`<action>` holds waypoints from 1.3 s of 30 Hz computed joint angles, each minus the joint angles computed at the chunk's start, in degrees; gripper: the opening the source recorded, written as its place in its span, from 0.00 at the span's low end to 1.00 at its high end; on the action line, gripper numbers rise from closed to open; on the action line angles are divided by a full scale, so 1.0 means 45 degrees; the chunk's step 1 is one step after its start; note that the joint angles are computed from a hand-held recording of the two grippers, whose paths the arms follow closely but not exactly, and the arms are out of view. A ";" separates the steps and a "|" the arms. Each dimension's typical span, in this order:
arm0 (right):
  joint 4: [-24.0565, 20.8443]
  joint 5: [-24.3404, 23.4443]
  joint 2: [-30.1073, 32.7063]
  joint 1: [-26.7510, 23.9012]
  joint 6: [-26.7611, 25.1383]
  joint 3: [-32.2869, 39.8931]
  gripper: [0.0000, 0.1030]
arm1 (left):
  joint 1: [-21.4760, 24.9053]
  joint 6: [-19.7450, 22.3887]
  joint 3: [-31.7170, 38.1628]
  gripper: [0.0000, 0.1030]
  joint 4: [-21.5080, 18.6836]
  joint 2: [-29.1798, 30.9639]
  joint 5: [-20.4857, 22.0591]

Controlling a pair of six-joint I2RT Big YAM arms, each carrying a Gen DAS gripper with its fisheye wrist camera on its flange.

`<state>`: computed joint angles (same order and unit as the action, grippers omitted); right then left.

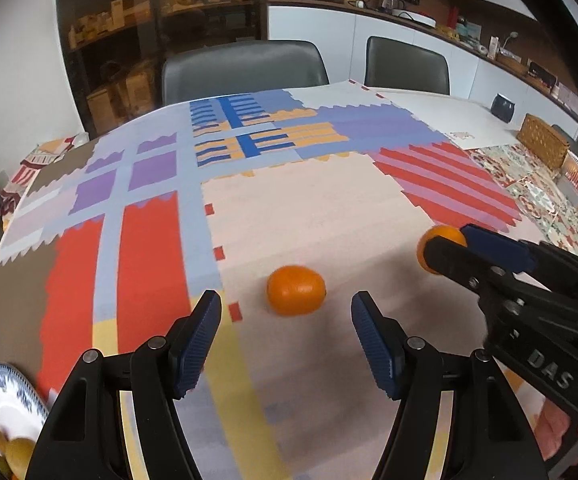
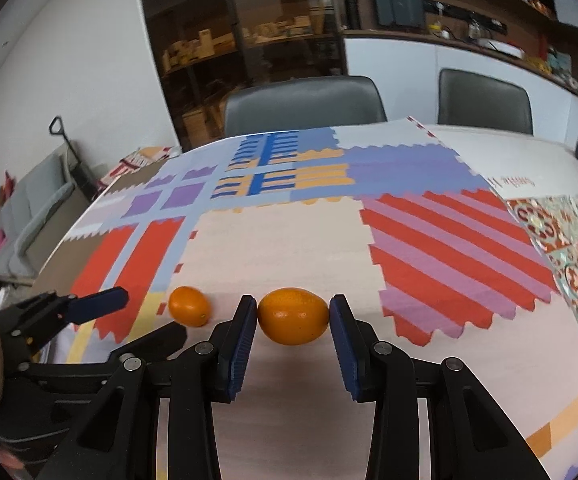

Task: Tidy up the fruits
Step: 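Grasp the remaining orange with the left tool, then carry both held oranges over the plate with both tools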

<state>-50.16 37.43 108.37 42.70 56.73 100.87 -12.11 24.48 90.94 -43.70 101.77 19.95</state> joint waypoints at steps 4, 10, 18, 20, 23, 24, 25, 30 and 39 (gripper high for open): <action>0.0192 -0.0235 -0.0031 -0.0118 0.0044 -0.0109 0.38 | -0.0165 -0.0035 0.0356 0.60 -0.0063 0.0356 -0.0285; 0.0091 -0.0161 0.0067 -0.0140 -0.0077 0.0058 0.38 | -0.0266 -0.0311 0.1035 0.44 -0.0749 0.0926 -0.0226; -0.0174 -0.0174 0.0059 -0.0120 -0.0103 0.0141 0.38 | -0.0292 -0.0377 0.1018 0.34 -0.0939 0.0905 -0.0155; -0.0206 -0.0178 0.0032 -0.0097 -0.0121 0.0138 0.38 | -0.0223 -0.0454 0.0903 0.34 -0.0910 0.0747 -0.0039; -0.0153 -0.0179 -0.0065 -0.0013 -0.0176 0.0082 0.38 | -0.0090 -0.0558 0.0657 0.34 -0.0853 0.0399 0.0150; -0.0169 -0.0173 -0.0082 0.0023 -0.0193 0.0093 0.38 | -0.0045 -0.0586 0.0547 0.34 -0.0791 0.0261 0.0161; -0.0175 -0.0157 -0.0095 0.0060 -0.0219 0.0107 0.38 | 0.0014 -0.0595 0.0431 0.34 -0.0734 0.0117 0.0203; -0.0369 0.0003 -0.0142 0.0329 -0.0315 0.0291 0.38 | 0.0295 -0.0706 -0.0047 0.34 -0.0610 -0.0504 0.0499; -0.0721 0.0300 -0.0235 0.0852 -0.0354 0.0695 0.38 | 0.0895 -0.0764 -0.1038 0.34 -0.0284 -0.1758 0.0917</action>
